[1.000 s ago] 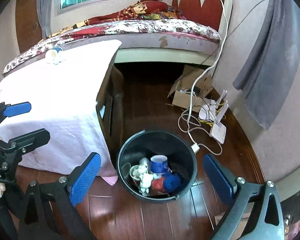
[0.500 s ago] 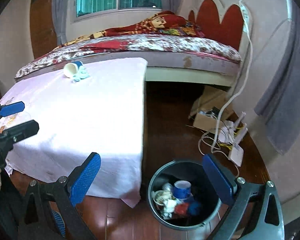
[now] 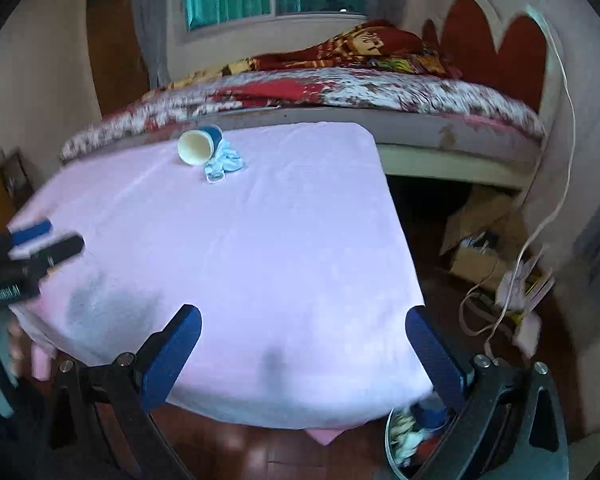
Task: Collect trash
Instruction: 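Move both tools back over the table toward the paper cup and mask, then grasp the blue paper cup with the left gripper while the right grasps the blue mask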
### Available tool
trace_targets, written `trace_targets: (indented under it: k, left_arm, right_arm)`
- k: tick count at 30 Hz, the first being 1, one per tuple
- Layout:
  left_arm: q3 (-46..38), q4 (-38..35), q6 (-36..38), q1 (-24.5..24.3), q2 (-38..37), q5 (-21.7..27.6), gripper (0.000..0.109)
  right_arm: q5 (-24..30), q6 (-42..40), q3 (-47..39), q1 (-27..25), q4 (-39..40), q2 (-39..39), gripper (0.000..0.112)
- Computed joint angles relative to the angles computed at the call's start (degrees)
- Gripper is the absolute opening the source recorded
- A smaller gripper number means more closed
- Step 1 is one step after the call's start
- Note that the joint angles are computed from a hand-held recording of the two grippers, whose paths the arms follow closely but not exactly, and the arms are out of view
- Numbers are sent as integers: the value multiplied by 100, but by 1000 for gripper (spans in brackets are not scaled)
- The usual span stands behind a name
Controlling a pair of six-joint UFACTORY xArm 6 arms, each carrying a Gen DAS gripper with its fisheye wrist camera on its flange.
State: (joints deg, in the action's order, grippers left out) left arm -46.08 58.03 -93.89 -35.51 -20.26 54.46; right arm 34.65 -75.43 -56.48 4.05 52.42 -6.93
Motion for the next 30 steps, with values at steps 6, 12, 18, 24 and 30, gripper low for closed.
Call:
trace_targets:
  k: [6, 12, 18, 24, 30]
  left_arm:
    - [172, 107, 281, 1046, -104, -531, 102]
    - [22, 270, 402, 2080, 255, -1249, 102]
    - [-139, 357, 520, 2754, 696, -1877, 101]
    - [-362, 420, 596, 3070, 1086, -2209, 101]
    - [-1047, 331, 979, 3118, 1763, -2452, 101]
  right_arm:
    - [-251, 334, -839, 862, -110, 747, 103]
    - [-469, 1178, -2323, 1631, -828, 2126, 101]
    - [61, 2502, -4441, 1993, -1787, 3803, 85]
    - [740, 3364, -6398, 2184, -2652, 5247, 69]
    - [1568, 3631, -8743, 2054, -3177, 6647, 44]
